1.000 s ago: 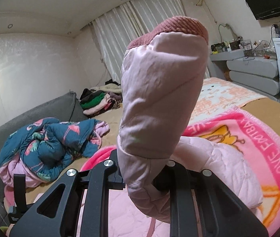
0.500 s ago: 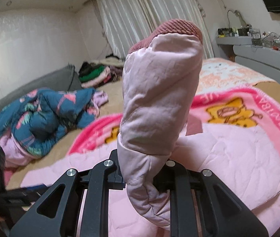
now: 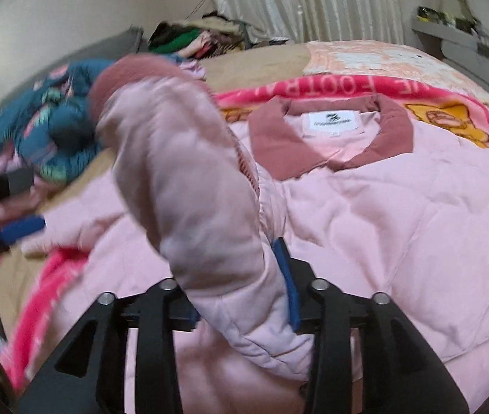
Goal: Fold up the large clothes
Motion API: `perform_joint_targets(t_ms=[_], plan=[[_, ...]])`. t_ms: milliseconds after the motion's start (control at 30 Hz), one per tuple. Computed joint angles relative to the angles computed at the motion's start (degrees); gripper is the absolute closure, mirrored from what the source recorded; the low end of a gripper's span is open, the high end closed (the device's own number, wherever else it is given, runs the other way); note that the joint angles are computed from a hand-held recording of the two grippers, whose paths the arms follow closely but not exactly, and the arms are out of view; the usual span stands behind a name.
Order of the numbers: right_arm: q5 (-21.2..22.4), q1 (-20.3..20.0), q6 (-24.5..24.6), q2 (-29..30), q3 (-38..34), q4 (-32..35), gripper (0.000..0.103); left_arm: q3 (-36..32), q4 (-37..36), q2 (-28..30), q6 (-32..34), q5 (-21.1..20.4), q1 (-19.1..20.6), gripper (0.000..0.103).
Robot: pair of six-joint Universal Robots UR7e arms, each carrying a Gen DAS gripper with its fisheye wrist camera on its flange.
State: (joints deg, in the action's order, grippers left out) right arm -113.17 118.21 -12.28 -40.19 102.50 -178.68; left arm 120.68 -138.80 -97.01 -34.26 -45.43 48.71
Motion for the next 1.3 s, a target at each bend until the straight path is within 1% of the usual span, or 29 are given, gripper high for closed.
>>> perform_joint_targets(t_ms=[33,67,167,200,233,267,333,400,467,533,600,667,700,767,800,833,867,900,1033,1067,1100,1167,1300], plan=[[0.3,0.2,0.4,0.1,0.0,1.1,0.045,0.0,-0.1,0.0,0.0,-0.6,0.2,0.009],[0.3,0.4,0.5,0.0,0.5,1.7,0.039,-0.1,-0.1,0.0,0.0,-1.6,0.4,0.009],[-1.4,1.4,-0.2,-1.0,2.0,2.6,0.027,-0.2,-0.3,0.8,0.0,-4.9,1.5,0.009],[-1.3,1.7,-0.3,-1.6,3.1,2.1,0.024,-0.2,-0.4,0.9,-0.1,-5.8,1.8,0.009],[-1.0,1.7,-0.3,-2.5,3.9,2.1,0.018,-0.2,-0.8,1.3,0.1,-7.6,2.3,0.009],[-0.8,1.5,-0.1,-3.7,4.9,2.1,0.016,-0.1,-0.9,1.5,0.2,-9.2,2.9,0.009],[0.4,1.2,0.8,-5.9,7.0,2.0,0.016,-0.4,-1.1,2.8,0.4,-15.0,4.8,0.009],[0.4,0.9,2.2,-8.1,9.0,1.2,0.016,-0.3,-1.5,3.9,-0.2,-18.6,6.2,0.009],[-0.2,0.6,3.2,-9.9,10.3,0.7,0.016,0.0,-1.4,5.2,-1.1,-20.7,7.3,0.009],[-1.2,0.2,4.0,-11.7,12.1,-0.6,0.016,0.6,-1.4,5.9,-2.1,-21.0,7.7,0.009],[-3.4,0.1,4.3,-13.3,13.8,-2.2,0.016,1.2,-1.5,6.8,-3.5,-21.9,8.5,0.009],[-7.3,0.4,2.6,-14.6,15.8,-5.7,0.016,2.2,-2.7,7.4,-3.9,-20.9,8.5,0.009],[-9.9,0.9,0.9,-14.9,16.8,-8.1,0.016,3.3,-5.0,7.5,-3.2,-20.1,8.1,0.009],[-13.7,1.3,-1.6,-15.4,18.4,-12.1,0.016,5.4,-10.8,7.5,-0.6,-19.3,7.5,0.009],[-15.5,1.3,-2.4,-15.9,19.2,-13.4,0.016,5.6,-11.1,7.7,-0.1,-18.9,7.3,0.009],[-16.2,1.0,-2.7,-16.2,19.6,-14.0,0.016,5.6,-10.9,7.8,0.4,-18.2,7.1,0.010],[-16.7,0.6,-2.7,-16.7,20.1,-14.4,0.016,5.6,-10.9,8.0,1.2,-16.9,6.7,0.018],[-16.7,0.1,-2.4,-17.6,20.8,-14.6,0.016,5.8,-10.9,8.0,1.6,-15.6,6.2,0.031],[-16.4,-1.6,-0.1,-19.7,21.8,-14.3,0.016,6.3,-12.4,7.8,4.5,-13.4,5.4,0.065],[-16.2,-2.1,0.5,-20.2,21.8,-13.9,0.016,6.2,-12.0,7.8,5.1,-12.0,4.8,0.079],[-15.6,-2.5,1.3,-20.8,21.9,-13.3,0.016,6.1,-12.1,7.8,5.6,-11.3,4.5,0.085],[-15.0,-2.8,1.4,-21.6,21.6,-12.8,0.016,6.1,-13.7,7.4,7.1,-11.0,4.1,0.090],[-15.8,-3.0,-0.9,-22.1,20.3,-14.6,0.016,5.1,-17.2,6.1,11.8,-8.7,2.2,0.094]])
